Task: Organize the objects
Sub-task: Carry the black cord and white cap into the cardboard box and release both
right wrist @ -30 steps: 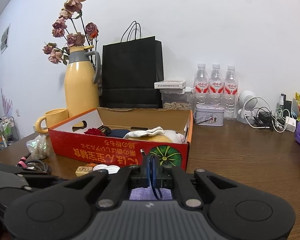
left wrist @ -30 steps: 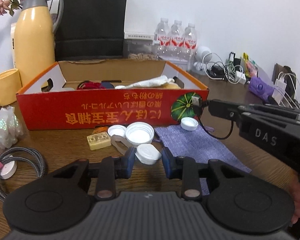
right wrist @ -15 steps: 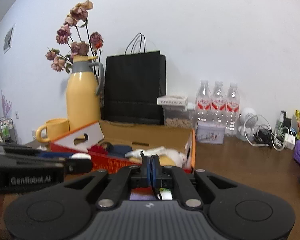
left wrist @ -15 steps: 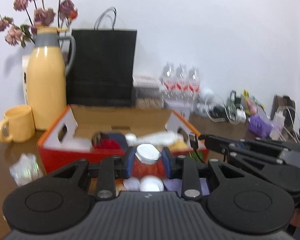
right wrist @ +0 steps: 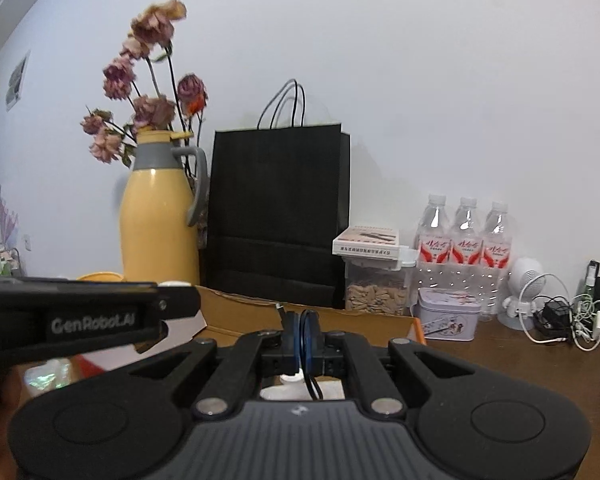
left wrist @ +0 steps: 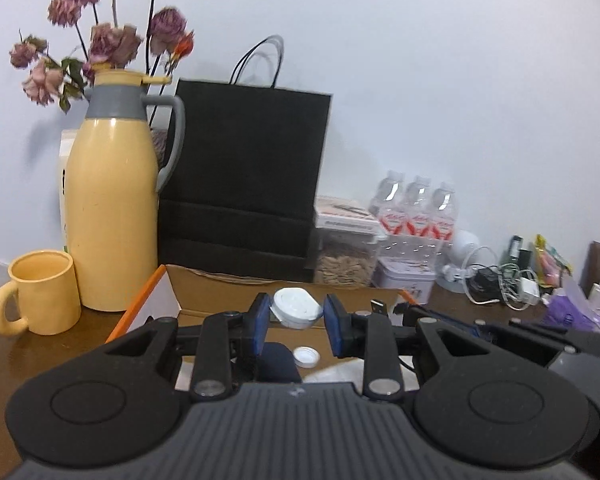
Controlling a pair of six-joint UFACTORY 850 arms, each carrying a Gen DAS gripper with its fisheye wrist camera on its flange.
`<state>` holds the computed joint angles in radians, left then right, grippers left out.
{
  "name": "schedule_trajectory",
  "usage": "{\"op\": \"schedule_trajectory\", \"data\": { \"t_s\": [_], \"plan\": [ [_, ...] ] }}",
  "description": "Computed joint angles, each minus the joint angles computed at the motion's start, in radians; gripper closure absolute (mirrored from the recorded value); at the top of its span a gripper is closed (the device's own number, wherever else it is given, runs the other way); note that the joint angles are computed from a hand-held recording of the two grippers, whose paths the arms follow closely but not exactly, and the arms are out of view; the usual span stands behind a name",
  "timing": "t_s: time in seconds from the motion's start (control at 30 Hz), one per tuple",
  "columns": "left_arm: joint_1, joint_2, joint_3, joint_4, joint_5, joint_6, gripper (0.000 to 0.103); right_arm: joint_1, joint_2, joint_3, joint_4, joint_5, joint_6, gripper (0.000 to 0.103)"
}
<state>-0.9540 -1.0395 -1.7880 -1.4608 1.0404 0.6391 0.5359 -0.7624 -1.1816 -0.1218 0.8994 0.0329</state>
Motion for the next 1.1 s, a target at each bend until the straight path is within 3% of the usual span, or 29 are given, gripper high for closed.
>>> {"op": "schedule_trajectory", "data": {
  "t_s": [0.27, 0.53, 0.63, 0.7, 0.73, 0.77, 0.8, 0.87, 0.97, 1.1],
  "plan": [
    [0.052, -0.040, -0.049, -0.046, -0.043, 0.060, 0.073, -0.003, -0.092, -0.125, 0.021, -0.097, -0.004, 0.101],
    [0.056, -0.063, -0.076, -0.086, -0.042, 0.110, 0.073, -0.002, -0.106, -0.139, 0.027, -0.121, -0.017, 0.101],
    [0.057, -0.064, -0.076, -0.096, -0.034, 0.114, 0.057, -0.001, -0.105, -0.144, 0.035, -0.145, -0.020, 0.098],
    [0.057, -0.064, -0.075, -0.106, -0.019, 0.112, 0.027, -0.002, -0.106, -0.148, 0.052, -0.161, -0.014, 0.090],
    [0.057, -0.065, -0.076, -0.111, -0.008, 0.109, 0.019, -0.003, -0.107, -0.152, 0.053, -0.170, -0.006, 0.082],
    [0.056, -0.065, -0.076, -0.109, 0.003, 0.102, 0.005, -0.006, -0.107, -0.154, 0.045, -0.177, 0.009, 0.066],
    [0.054, -0.066, -0.077, -0.109, 0.016, 0.098, 0.000, -0.008, -0.107, -0.154, 0.034, -0.182, 0.024, 0.055],
    [0.053, -0.065, -0.079, -0.113, 0.028, 0.101, 0.000, -0.011, -0.105, -0.153, 0.018, -0.184, 0.041, 0.015],
    [0.053, -0.063, -0.079, -0.119, 0.025, 0.101, 0.000, -0.012, -0.099, -0.147, -0.018, -0.179, 0.067, 0.004],
    [0.053, -0.058, -0.074, -0.122, 0.027, 0.095, 0.000, -0.011, -0.094, -0.148, -0.039, -0.201, 0.087, 0.000]
  ]
}}
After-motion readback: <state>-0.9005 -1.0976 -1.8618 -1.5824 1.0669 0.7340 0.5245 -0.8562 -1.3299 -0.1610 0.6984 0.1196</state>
